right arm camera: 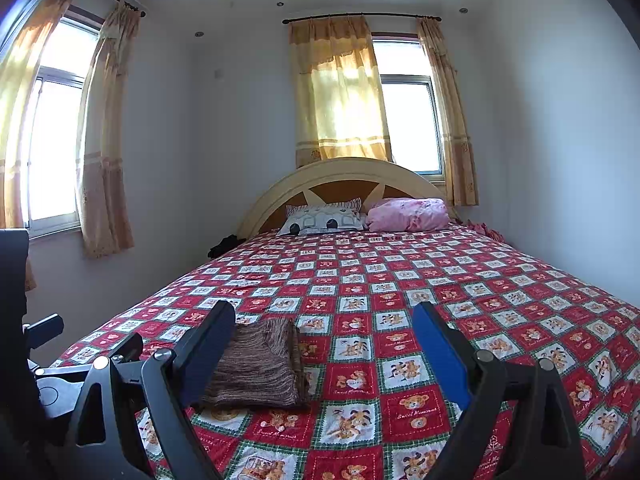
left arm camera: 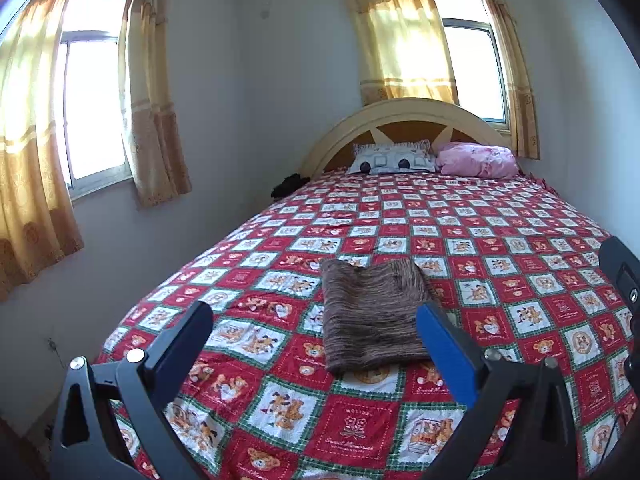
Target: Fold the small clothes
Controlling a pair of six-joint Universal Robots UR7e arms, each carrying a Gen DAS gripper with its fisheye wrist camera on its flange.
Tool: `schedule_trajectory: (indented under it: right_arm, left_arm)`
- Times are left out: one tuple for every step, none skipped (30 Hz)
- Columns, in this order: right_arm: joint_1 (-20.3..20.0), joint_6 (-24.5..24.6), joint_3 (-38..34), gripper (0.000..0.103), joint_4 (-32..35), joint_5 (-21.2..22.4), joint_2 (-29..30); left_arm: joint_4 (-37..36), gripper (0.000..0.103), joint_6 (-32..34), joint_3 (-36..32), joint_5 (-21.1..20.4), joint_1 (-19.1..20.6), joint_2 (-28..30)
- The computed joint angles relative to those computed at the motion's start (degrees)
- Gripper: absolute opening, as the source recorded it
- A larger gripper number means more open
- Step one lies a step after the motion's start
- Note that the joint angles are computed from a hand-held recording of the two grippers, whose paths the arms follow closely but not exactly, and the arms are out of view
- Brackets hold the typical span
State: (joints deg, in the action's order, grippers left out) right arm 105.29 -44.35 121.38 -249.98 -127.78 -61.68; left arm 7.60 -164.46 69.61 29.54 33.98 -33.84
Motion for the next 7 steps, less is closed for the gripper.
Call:
schedule_trajectory:
  right_arm:
    - [-0.05,0.18,0.05,0.091,0.06,0.00,-0.04]
    - [-0.10,0.29,0.07,0.091,0.09,-0.09,-0.06]
    - [-0.21,0.38,-0.01,0.091,0.21,-0.12,-0.05]
    - [-0.29,0.49,0.00,0.091,0.27,-0.12,-0.07]
    - [-0.37,0.63,0.05,0.091,0.25,-0.14,-0.08]
    - [-0.46,0.73,0.06,0.091,0.30,-0.19,-0.13]
    - [-0.49,0.73,-0.02,0.091,0.27,-0.34,-0.11]
  left_arm:
    - [0.55,0.103,-0.33,-0.25,0.31,0.05,0.08]
    - [1.09,0.103,-0.91,-0.40,0.58,0.08,0.09]
    - [1.43,0.103,-1.20,-0.58,0.77,0.15,0.13]
    - [1.96,0.103,-1.63,-0.82,0.99,0.25,0.19]
    - [2.44,0.103,-2.01,-1.02,1.11,0.32,0.26]
    - [3.17,0.103,-2.54,-1.40,1.23,0.41,0.46]
    - [4.14,0.103,-3.29,-1.90,1.37,0.51,0.73]
